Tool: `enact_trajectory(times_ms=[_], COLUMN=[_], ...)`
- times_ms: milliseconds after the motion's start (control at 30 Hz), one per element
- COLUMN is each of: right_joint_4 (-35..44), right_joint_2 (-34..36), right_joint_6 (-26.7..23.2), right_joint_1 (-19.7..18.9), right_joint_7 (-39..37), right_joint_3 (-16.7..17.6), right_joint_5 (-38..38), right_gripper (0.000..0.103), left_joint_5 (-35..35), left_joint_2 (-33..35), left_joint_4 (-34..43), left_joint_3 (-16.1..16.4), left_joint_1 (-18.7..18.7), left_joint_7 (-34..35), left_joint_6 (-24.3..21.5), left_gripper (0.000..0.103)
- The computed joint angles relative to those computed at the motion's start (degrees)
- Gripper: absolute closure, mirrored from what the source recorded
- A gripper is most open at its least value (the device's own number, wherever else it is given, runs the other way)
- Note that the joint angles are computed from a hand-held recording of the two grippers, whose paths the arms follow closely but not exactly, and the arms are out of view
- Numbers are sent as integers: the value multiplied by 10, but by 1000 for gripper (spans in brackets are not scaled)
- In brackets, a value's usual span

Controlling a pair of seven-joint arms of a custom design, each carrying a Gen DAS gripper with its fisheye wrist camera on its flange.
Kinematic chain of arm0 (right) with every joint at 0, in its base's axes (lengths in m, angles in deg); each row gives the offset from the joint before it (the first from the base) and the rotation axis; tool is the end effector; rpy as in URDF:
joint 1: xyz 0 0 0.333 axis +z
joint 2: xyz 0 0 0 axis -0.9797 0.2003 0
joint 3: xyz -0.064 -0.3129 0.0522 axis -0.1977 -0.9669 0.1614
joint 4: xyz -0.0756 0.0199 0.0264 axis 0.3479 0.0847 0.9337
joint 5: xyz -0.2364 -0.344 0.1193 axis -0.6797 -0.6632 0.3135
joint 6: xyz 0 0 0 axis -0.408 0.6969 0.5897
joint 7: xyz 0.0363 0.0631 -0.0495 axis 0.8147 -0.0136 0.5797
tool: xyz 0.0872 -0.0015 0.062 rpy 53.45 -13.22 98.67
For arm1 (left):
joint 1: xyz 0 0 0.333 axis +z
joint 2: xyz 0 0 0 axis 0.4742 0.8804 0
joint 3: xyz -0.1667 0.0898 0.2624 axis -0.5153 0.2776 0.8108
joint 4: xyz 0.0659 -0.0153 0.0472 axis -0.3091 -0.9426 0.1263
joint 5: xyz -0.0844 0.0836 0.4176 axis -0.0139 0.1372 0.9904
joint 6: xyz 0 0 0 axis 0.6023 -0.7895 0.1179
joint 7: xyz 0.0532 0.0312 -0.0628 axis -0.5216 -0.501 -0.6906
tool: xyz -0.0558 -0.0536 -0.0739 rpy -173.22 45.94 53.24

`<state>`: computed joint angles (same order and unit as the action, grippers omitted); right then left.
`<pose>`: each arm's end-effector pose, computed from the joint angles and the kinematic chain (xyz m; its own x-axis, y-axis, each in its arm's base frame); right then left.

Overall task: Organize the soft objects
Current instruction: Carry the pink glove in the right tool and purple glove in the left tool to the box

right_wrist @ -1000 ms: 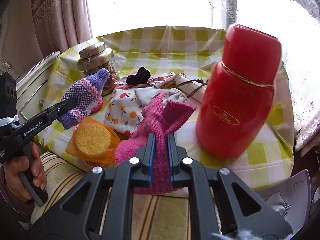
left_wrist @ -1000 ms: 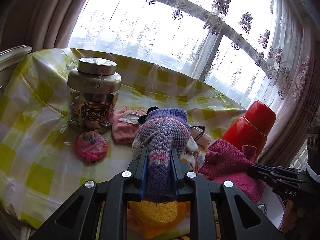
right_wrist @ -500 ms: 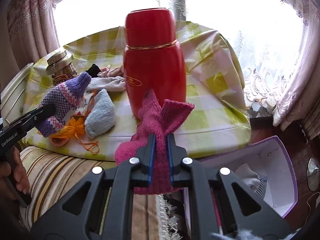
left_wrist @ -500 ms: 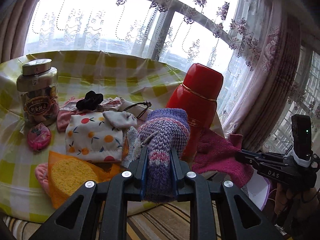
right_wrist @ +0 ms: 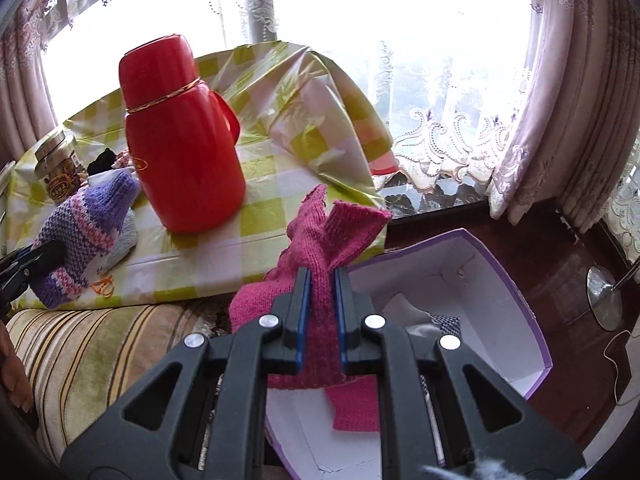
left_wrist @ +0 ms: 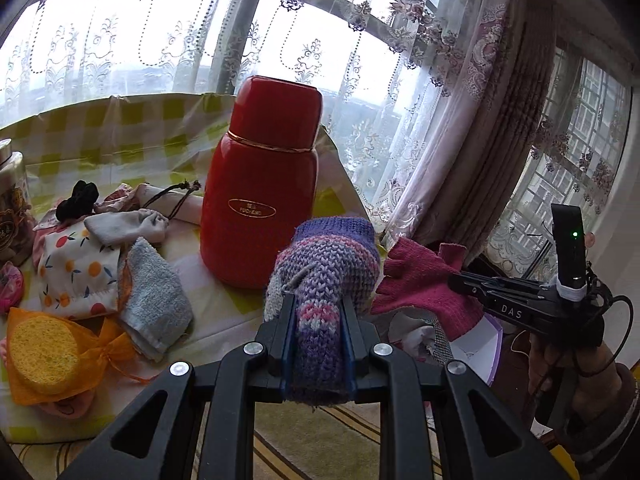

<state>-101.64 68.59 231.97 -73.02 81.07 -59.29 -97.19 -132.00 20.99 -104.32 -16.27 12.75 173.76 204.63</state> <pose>0.5096 0.1935 0.4595 -0.0341 -0.9987 -0.0389 -0.7231 0.0515 -0.6888 0.5063 -0.1249 0.4587 -0.4513 -0.8507 0.2694 -0.6170 0.0795 -0.7829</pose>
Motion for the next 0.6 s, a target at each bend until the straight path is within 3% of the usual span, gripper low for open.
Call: enact_trajectory(times_ms=[600], right_joint_4=[-67], right_joint_2=[-76], right_joint_6=[-21], right_joint_1=[-92], right_joint_7=[85], right_joint_3=[16], right_joint_5=[-54], right_gripper=[86], left_joint_5=[87], left_joint_2=[43], left_joint_4=[37], left_joint_3=[-47], left_joint_1=[-50], left_joint_7=[-53], left_joint_6=[-34], left_gripper=[82])
